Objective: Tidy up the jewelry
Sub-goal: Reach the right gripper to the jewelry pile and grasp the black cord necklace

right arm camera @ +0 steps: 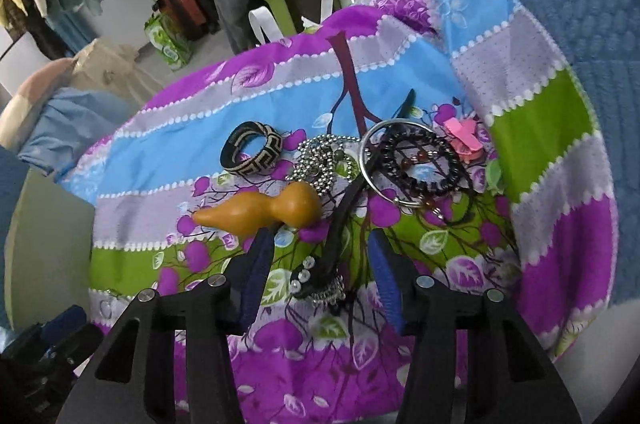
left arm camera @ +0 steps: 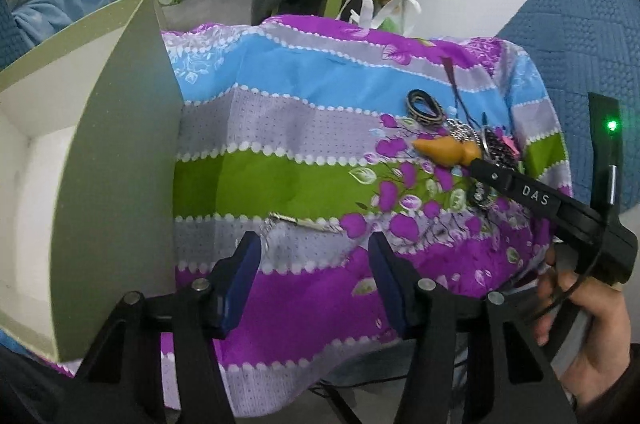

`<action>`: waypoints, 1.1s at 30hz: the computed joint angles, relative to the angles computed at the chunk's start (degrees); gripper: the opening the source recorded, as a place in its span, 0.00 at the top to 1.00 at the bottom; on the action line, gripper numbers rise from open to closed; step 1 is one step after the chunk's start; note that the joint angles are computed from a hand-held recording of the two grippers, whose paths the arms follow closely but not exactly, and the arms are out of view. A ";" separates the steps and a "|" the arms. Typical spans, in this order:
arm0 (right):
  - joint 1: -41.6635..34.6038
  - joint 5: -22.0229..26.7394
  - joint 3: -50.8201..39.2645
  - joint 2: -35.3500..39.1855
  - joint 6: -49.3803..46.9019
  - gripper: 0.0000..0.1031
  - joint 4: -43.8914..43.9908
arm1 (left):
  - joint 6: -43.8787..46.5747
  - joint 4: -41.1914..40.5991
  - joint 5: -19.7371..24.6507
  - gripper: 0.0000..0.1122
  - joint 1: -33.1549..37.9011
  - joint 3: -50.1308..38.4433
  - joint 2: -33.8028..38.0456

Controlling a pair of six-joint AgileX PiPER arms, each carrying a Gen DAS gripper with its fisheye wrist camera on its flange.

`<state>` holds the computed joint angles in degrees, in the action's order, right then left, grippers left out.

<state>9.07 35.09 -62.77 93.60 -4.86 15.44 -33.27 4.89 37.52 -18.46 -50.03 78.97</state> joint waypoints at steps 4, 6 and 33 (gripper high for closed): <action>1.35 0.83 -1.47 1.92 4.80 0.62 -4.89 | -1.50 1.20 -0.32 0.54 0.11 -0.53 2.05; 1.57 1.61 -2.00 2.70 5.56 0.64 -5.79 | -3.33 2.65 -0.89 0.56 0.05 -0.60 3.11; -0.71 3.08 2.47 -2.28 -4.06 0.85 2.48 | -1.70 2.91 -2.03 0.98 0.48 -1.16 5.12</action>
